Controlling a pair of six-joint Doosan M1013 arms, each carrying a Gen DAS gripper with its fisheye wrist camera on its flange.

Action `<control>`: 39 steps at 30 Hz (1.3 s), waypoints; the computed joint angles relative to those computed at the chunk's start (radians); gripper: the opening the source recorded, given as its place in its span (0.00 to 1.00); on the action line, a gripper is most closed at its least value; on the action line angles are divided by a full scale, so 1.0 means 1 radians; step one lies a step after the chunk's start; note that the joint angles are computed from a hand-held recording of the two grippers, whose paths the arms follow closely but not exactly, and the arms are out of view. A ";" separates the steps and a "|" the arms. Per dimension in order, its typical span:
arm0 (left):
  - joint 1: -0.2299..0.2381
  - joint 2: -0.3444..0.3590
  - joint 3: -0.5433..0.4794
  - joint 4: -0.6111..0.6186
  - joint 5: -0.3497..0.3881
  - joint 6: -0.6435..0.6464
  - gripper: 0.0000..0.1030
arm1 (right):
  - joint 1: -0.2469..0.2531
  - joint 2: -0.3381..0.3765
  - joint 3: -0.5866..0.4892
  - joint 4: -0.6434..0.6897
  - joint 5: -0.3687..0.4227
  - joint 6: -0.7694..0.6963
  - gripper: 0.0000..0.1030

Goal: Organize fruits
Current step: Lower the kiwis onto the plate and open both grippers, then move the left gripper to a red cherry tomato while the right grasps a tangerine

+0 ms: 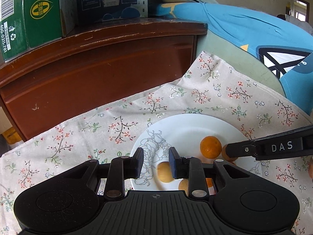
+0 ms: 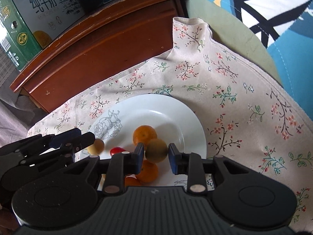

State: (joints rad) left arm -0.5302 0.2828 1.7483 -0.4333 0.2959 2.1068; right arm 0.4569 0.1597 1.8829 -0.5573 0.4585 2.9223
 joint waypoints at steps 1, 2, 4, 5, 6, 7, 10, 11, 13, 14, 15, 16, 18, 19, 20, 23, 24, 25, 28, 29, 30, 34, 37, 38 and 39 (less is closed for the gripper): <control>0.000 -0.001 0.000 -0.005 0.003 0.001 0.26 | 0.001 0.002 -0.001 -0.012 0.005 0.018 0.29; 0.000 -0.003 -0.001 -0.006 0.003 -0.002 0.26 | 0.000 0.002 -0.002 -0.006 0.005 0.011 0.29; -0.002 -0.008 -0.002 0.012 -0.001 -0.032 0.32 | -0.002 -0.001 0.000 -0.005 -0.002 0.017 0.29; -0.002 -0.013 0.000 0.014 -0.007 -0.042 0.41 | -0.003 -0.004 0.002 -0.005 -0.006 0.023 0.29; -0.002 -0.018 0.002 0.018 -0.018 -0.053 0.52 | -0.004 -0.006 0.003 -0.008 -0.011 0.030 0.29; -0.002 -0.025 0.006 0.024 -0.030 -0.064 0.56 | -0.003 -0.009 0.005 -0.017 -0.014 0.039 0.29; 0.003 -0.043 0.009 0.019 -0.031 -0.062 0.60 | 0.003 -0.015 0.003 -0.053 -0.014 0.058 0.33; 0.006 -0.048 0.007 0.040 -0.021 -0.086 0.61 | 0.006 -0.017 0.003 -0.062 -0.014 0.060 0.34; 0.012 -0.057 0.008 0.068 -0.002 -0.125 0.62 | 0.012 -0.020 0.002 -0.058 -0.015 0.041 0.34; 0.017 -0.062 0.011 0.070 0.008 -0.129 0.62 | 0.015 -0.021 0.002 -0.051 -0.017 0.025 0.34; 0.019 -0.067 0.014 0.087 0.015 -0.143 0.62 | 0.019 -0.023 0.002 -0.047 -0.017 0.013 0.34; 0.019 -0.073 0.018 0.130 0.017 -0.179 0.62 | 0.025 -0.024 0.002 -0.045 -0.016 0.003 0.34; 0.020 -0.086 0.030 0.214 0.017 -0.249 0.63 | 0.034 -0.029 0.004 -0.037 -0.017 -0.017 0.34; 0.022 -0.092 0.035 0.239 0.021 -0.272 0.63 | 0.039 -0.032 0.005 -0.033 -0.020 -0.029 0.34; 0.024 -0.097 0.040 0.250 0.026 -0.284 0.63 | 0.045 -0.034 0.007 -0.037 -0.019 -0.031 0.35; 0.037 -0.120 0.062 0.311 0.040 -0.346 0.64 | 0.064 -0.040 0.010 -0.070 -0.015 -0.012 0.37; 0.039 -0.127 0.069 0.344 0.040 -0.379 0.64 | 0.070 -0.042 0.012 -0.076 -0.013 -0.011 0.37; 0.042 -0.134 0.075 0.368 0.043 -0.403 0.64 | 0.077 -0.044 0.014 -0.084 -0.012 -0.004 0.37; 0.054 -0.151 0.088 0.409 0.059 -0.462 0.64 | 0.093 -0.052 0.024 -0.083 -0.020 0.003 0.37; 0.057 -0.154 0.090 0.424 0.067 -0.483 0.64 | 0.099 -0.055 0.027 -0.079 -0.023 0.004 0.37; 0.059 -0.158 0.093 0.452 0.080 -0.513 0.64 | 0.106 -0.057 0.031 -0.078 -0.026 0.006 0.37; 0.063 -0.165 0.100 0.504 0.129 -0.564 0.64 | 0.135 -0.062 0.041 -0.055 -0.032 -0.012 0.37; 0.065 -0.169 0.108 0.522 0.158 -0.563 0.64 | 0.152 -0.059 0.042 0.013 -0.040 -0.100 0.37; 0.064 -0.170 0.110 0.529 0.169 -0.561 0.64 | 0.157 -0.057 0.041 0.034 -0.044 -0.129 0.37; 0.063 -0.170 0.111 0.535 0.180 -0.557 0.64 | 0.162 -0.054 0.040 0.050 -0.049 -0.151 0.37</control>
State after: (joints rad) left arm -0.4673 0.1126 1.8593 0.1018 0.4758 1.5495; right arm 0.6194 0.1054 1.9227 -0.5070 0.4096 2.7716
